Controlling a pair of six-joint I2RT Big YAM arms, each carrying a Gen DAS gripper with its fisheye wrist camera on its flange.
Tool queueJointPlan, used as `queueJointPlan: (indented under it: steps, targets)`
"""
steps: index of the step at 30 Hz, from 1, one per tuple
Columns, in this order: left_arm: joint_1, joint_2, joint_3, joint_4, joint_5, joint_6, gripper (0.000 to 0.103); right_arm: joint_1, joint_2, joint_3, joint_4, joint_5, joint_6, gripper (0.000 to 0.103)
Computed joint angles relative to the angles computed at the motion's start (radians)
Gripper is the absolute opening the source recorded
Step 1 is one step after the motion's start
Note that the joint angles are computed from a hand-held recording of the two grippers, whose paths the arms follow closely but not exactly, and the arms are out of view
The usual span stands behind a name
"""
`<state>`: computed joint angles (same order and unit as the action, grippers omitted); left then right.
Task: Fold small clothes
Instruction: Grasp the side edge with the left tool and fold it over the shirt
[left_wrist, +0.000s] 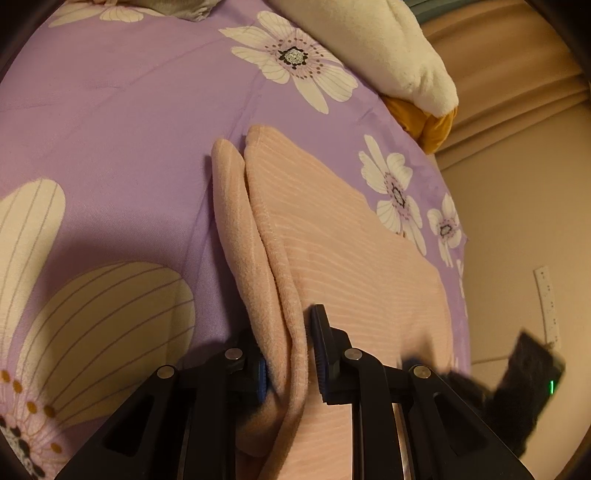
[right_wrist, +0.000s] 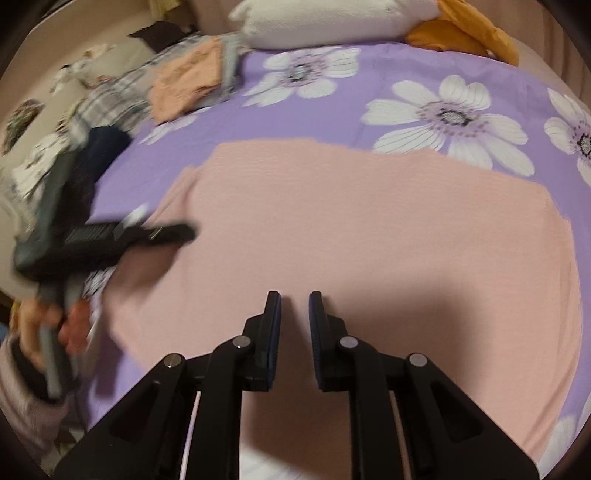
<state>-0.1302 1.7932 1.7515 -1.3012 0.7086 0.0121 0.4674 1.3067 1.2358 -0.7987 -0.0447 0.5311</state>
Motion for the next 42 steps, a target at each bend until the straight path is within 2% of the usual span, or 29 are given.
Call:
queueJointPlan:
  steps: [5, 9, 13, 17, 28, 30, 34, 36, 37, 40, 42]
  targets:
    - [-0.022, -0.017, 0.013, -0.002, -0.063, -0.022, 0.015, 0.052, -0.040, -0.080, 0.036, 0.013, 0.023, 0.018]
    - [-0.037, -0.037, 0.031, -0.001, -0.079, -0.024, 0.013, 0.028, -0.091, -0.125, 0.085, -0.056, 0.077, 0.018]
    - [-0.066, -0.050, 0.084, -0.023, -0.091, -0.004, 0.010, 0.004, -0.163, -0.177, 0.126, -0.050, 0.135, 0.018]
    - [-0.124, -0.054, 0.141, -0.045, -0.122, 0.007, 0.010, -0.055, -0.257, -0.249, 0.178, -0.064, 0.212, 0.018]
    - [-0.340, -0.022, 0.180, -0.065, -0.211, 0.019, 0.010, -0.220, -0.441, -0.401, 0.209, -0.056, 0.357, 0.018]
    - [-0.364, -0.009, 0.169, -0.082, -0.199, 0.012, 0.010, -0.249, -0.469, -0.429, 0.208, -0.075, 0.395, 0.020]
    - [-0.407, -0.005, 0.117, -0.109, -0.205, 0.003, 0.025, -0.285, -0.514, -0.473, 0.229, -0.099, 0.484, 0.037]
    - [-0.408, -0.010, 0.103, -0.131, -0.158, 0.032, 0.034, -0.308, -0.529, -0.497, 0.273, -0.131, 0.525, 0.042]
    - [-0.405, -0.015, 0.098, -0.139, -0.128, 0.041, 0.043, -0.317, -0.530, -0.503, 0.293, -0.144, 0.541, 0.042]
    - [-0.377, -0.041, 0.077, -0.155, -0.056, 0.066, 0.045, -0.326, -0.510, -0.497, 0.333, -0.169, 0.555, 0.042]
    - [-0.345, -0.063, 0.056, -0.162, -0.014, 0.083, 0.045, -0.342, -0.475, -0.482, 0.375, -0.215, 0.545, 0.044]
